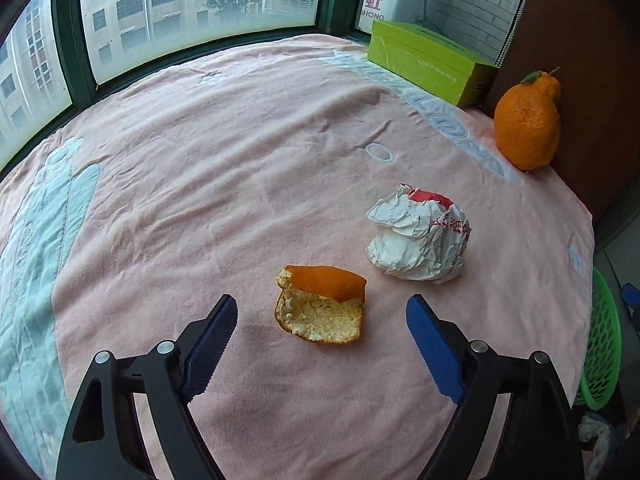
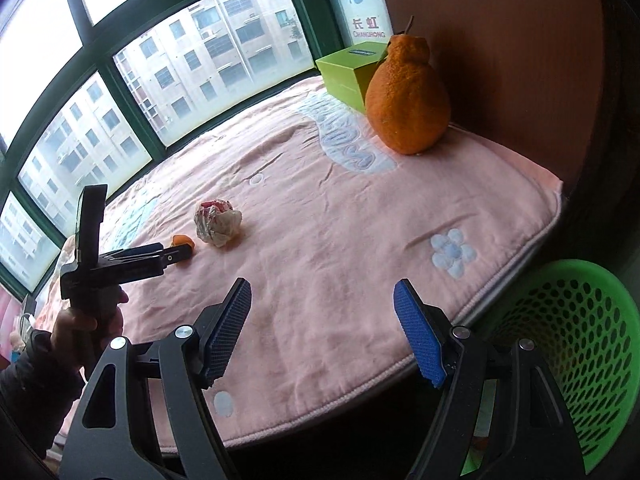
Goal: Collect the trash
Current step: 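Grasp the orange peel with the left tool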
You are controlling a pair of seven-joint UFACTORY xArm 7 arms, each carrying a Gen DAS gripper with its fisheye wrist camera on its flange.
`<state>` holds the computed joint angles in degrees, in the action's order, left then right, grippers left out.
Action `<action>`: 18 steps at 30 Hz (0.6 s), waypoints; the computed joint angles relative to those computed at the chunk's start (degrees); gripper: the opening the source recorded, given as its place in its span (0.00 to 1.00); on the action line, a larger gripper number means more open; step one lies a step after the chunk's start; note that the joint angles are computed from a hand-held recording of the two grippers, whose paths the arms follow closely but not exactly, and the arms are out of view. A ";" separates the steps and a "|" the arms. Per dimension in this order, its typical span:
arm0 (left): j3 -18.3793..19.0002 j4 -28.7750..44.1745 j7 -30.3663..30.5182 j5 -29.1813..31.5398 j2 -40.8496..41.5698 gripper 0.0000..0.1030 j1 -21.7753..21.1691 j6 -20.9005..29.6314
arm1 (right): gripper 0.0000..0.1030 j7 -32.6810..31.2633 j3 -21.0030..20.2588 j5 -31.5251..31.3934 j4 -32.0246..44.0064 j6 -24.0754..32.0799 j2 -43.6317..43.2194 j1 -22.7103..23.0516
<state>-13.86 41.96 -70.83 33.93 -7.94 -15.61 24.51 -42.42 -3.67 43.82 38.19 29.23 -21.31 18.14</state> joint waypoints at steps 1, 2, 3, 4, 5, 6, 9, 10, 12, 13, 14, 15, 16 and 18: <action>0.09 0.12 0.16 0.03 0.30 0.79 0.04 -0.22 | 0.71 -0.05 0.15 0.10 0.33 -0.02 0.47 0.22; 0.22 0.39 0.55 -0.16 0.67 0.76 0.01 -0.20 | 0.71 -0.15 0.34 0.25 0.59 -0.09 0.89 0.41; 0.38 0.57 0.93 -0.36 1.09 0.73 -0.04 -0.35 | 0.71 -0.11 0.57 0.27 0.80 -0.12 1.23 0.50; 0.56 0.65 1.19 -0.51 1.40 0.71 -0.09 -0.56 | 0.71 0.00 0.81 0.27 1.13 -0.12 1.78 0.58; 0.68 0.66 1.23 -0.41 1.59 0.71 -0.12 -0.69 | 0.72 0.11 1.03 0.31 1.25 -0.09 2.06 0.61; 0.69 0.70 0.92 0.21 1.72 0.70 -0.07 -0.72 | 0.72 0.17 1.29 0.47 1.49 -0.16 2.55 0.74; 0.82 0.68 0.12 1.61 1.81 0.66 -0.03 -0.80 | 0.72 0.00 1.82 0.55 2.02 -0.17 3.55 0.77; 0.85 0.70 -0.10 1.91 1.83 0.65 -0.04 -0.67 | 0.72 -0.03 2.01 0.56 2.17 -0.16 3.84 0.75; 0.83 0.86 -0.36 2.64 1.87 0.61 -0.11 0.00 | 0.72 0.07 2.46 0.60 2.46 -0.26 4.43 0.75; 0.81 0.86 -0.49 2.97 1.77 0.58 -0.17 0.26 | 0.72 0.00 2.59 0.80 2.62 -0.29 4.73 0.81; 0.90 0.67 -0.50 3.13 1.60 0.54 -0.20 -0.01 | 0.72 -0.15 2.69 1.06 2.90 -0.22 5.12 0.88; 1.06 0.33 -0.38 3.02 1.38 0.50 -0.19 -0.71 | 0.71 -0.21 2.88 1.23 3.07 -0.23 5.36 0.90; 1.15 0.03 -0.24 2.73 1.13 0.48 -0.15 -1.19 | 0.71 -0.26 3.04 1.35 3.19 -0.25 5.55 0.89; 1.15 -0.57 -0.31 2.40 0.52 0.44 0.09 -2.03 | 0.71 -0.39 3.33 1.74 3.49 -0.12 5.97 0.94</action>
